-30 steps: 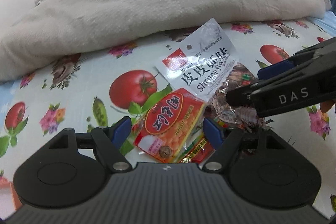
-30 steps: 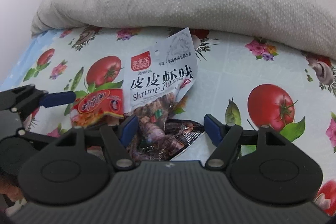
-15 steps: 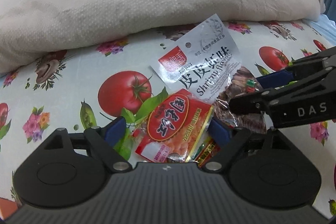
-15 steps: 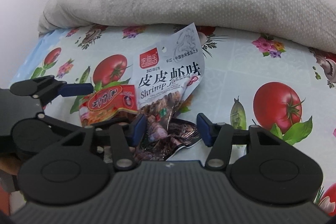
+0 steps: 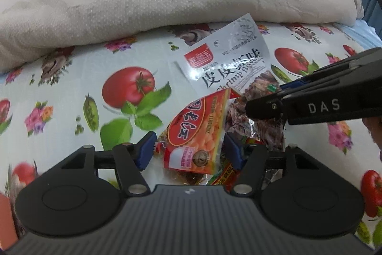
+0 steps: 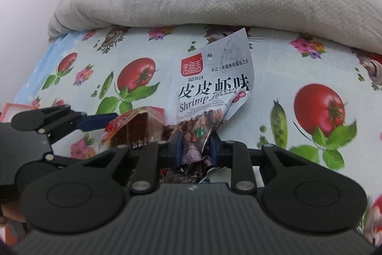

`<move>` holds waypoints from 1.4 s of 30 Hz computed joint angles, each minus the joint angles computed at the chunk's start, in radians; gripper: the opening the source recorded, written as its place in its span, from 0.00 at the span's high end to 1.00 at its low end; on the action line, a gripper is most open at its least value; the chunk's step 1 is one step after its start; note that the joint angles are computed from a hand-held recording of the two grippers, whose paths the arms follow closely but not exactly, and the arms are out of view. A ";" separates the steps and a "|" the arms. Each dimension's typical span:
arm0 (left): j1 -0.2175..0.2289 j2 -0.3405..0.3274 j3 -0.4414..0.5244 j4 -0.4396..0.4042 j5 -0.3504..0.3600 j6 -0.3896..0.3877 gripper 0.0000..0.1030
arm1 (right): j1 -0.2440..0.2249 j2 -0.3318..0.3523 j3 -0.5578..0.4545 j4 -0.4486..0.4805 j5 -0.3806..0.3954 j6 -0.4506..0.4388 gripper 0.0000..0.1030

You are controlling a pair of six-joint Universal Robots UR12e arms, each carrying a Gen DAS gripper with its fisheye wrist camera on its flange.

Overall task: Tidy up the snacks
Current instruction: 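Grasp the small red packet with the left tool while the right tool grasps the white shrimp bag, then lift the red packet with the left tool while the right tool lifts the shrimp bag toward the box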

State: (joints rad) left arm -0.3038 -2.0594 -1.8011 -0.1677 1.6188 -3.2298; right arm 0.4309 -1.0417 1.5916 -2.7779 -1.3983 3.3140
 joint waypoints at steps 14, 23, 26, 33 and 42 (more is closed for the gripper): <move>-0.032 0.087 -0.104 0.003 -0.007 -0.161 0.68 | 0.013 -0.121 0.169 -0.035 -0.096 0.051 0.75; -0.072 0.155 -0.185 0.003 0.012 -0.241 0.73 | 0.021 -0.217 0.303 -0.068 -0.110 0.153 0.75; -0.088 0.177 -0.215 0.013 0.019 -0.277 0.74 | 0.029 -0.248 0.347 -0.087 -0.128 0.185 0.75; -0.131 0.221 -0.276 0.046 0.043 -0.367 0.79 | 0.058 -0.312 0.444 -0.125 -0.177 0.242 0.75; -0.178 0.259 -0.308 0.076 0.069 -0.391 0.87 | 0.085 -0.377 0.518 -0.159 -0.237 0.290 0.75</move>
